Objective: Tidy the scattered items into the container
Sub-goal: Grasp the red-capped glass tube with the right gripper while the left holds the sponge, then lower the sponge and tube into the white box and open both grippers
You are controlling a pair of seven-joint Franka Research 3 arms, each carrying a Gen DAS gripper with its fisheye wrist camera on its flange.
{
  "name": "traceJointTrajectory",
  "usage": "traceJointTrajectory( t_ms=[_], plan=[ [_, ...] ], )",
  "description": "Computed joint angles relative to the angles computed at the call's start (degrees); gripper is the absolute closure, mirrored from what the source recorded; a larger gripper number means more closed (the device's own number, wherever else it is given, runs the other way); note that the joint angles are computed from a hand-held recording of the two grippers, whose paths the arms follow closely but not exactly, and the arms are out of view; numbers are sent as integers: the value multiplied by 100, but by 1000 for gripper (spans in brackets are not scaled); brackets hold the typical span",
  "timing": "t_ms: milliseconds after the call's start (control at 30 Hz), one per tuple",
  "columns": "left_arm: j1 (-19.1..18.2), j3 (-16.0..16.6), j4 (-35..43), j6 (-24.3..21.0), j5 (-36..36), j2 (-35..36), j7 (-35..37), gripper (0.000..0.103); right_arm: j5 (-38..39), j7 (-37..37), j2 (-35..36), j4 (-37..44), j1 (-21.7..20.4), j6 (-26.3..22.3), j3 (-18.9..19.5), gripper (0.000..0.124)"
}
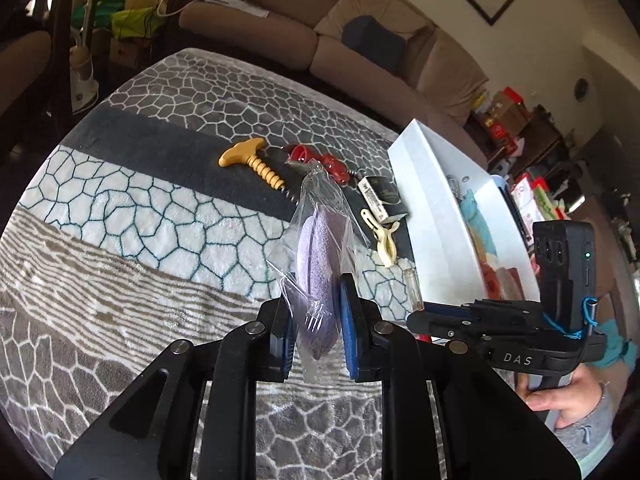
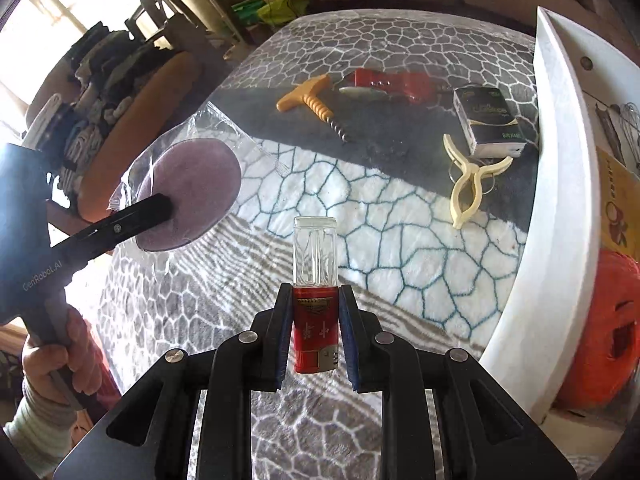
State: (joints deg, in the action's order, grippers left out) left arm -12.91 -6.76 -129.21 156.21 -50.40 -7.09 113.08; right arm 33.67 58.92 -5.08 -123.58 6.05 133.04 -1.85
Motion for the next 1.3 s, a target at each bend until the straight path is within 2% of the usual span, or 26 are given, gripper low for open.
traceJointTrajectory(
  t_ms=[200,367,567,667,733,833,1000,1133,1233,1300],
  plan=[
    [-229,-195,322,-85,329,-35,-400,85,22,81,-547,57,-194,-102,-223,102],
    [-426,-447,1039,-120,660,411,-811,85,-206,322,-651,335,-516,-165,-449,102],
    [-482,-959,2290,30,1021,1539,-1537,85,-326,696,-111,877,-891,-92,-611,102],
    [-548,-1121,2803,273,1465,2142,-2151,85,-113,853,337,1201,-1035,-136,-645,102],
    [-642,-1135,3014,458,1830,2447,-2637,85,-152,977,625,1391,-1123,-140,-624,102],
    [-600,-1309,3126,710,1999,2703,-2936,85,-250,1096,964,1579,-1238,-151,-585,102],
    [-726,-1220,3133,1074,2673,2921,-3901,85,-323,1160,1169,1659,-1344,-81,-517,102],
    [-554,-1456,3274,1049,2901,3158,-4270,85,-282,1178,1212,1659,-1411,-89,-499,102],
    [-761,-1222,3298,1077,3445,3208,-4867,85,-234,1243,1224,1640,-1439,-66,-494,102],
    [-757,-1219,3309,1099,3630,3255,-5148,84,-102,1231,1268,1681,-1473,-130,-485,101]
  ],
)
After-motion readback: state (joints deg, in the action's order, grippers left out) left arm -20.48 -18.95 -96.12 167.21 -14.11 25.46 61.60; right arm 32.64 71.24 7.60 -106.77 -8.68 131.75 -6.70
